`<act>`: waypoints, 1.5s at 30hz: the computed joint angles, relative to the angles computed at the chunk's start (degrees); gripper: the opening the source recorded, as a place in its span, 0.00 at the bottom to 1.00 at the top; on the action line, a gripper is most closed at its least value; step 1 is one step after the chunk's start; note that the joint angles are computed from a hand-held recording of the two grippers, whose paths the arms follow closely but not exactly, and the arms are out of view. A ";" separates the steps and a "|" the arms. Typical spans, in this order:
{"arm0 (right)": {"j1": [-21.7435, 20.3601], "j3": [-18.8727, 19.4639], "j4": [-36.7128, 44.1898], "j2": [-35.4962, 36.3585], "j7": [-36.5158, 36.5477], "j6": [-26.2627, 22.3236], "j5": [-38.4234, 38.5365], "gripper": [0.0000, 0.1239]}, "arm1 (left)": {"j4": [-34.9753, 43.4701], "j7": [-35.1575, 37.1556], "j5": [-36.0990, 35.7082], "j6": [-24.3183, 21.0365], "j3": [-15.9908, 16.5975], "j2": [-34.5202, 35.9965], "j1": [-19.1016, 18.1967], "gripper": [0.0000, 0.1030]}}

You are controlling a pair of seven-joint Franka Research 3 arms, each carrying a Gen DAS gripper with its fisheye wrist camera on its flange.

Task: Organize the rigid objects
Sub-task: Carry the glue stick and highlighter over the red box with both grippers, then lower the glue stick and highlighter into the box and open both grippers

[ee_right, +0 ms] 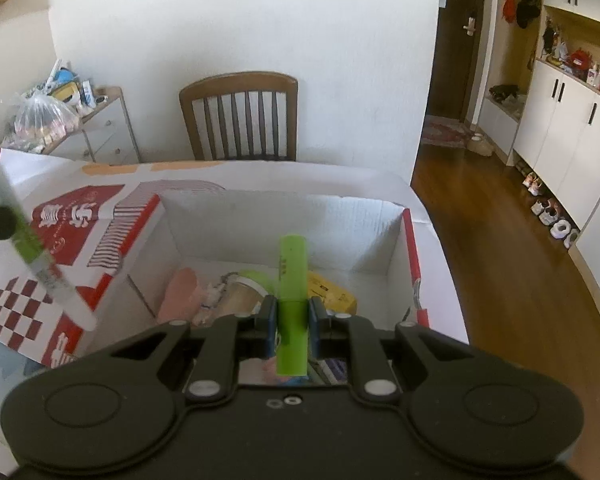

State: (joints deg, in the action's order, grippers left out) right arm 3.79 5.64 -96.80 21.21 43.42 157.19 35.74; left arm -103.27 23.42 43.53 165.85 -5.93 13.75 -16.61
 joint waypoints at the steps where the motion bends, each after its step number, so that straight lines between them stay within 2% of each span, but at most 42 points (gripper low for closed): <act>1: 0.06 -0.24 0.69 0.66 0.27 -0.52 -0.52 0.12 | 1.70 2.72 -2.10 -0.85 -1.02 1.56 0.62 0.16; 4: -0.07 -0.56 2.22 2.04 0.92 -2.20 -1.52 0.12 | 6.74 9.62 -6.78 -3.99 -2.49 5.86 1.05 0.16; 14: -0.76 0.12 4.90 4.90 -0.52 -7.72 -2.67 0.12 | 21.59 21.61 -14.18 -16.01 -1.91 17.36 -2.05 0.16; 25: 0.58 -0.46 7.77 7.55 0.25 -11.11 -4.89 0.12 | 34.19 26.22 -17.40 -24.71 -0.32 26.43 -4.61 0.16; 32: 1.72 -1.56 9.76 8.95 3.42 -13.48 -8.60 0.12 | 39.34 28.22 -20.53 -28.59 -0.53 30.49 -4.49 0.16; 42: 2.61 -2.43 11.92 10.88 7.55 -14.90 -12.52 0.13 | 43.31 30.92 -23.99 -31.07 -1.11 33.75 -3.76 0.16; 45: 2.80 -2.40 12.47 11.33 8.83 -14.85 -13.10 0.16 | 43.80 31.15 -24.73 -31.56 -1.16 34.11 -3.82 0.16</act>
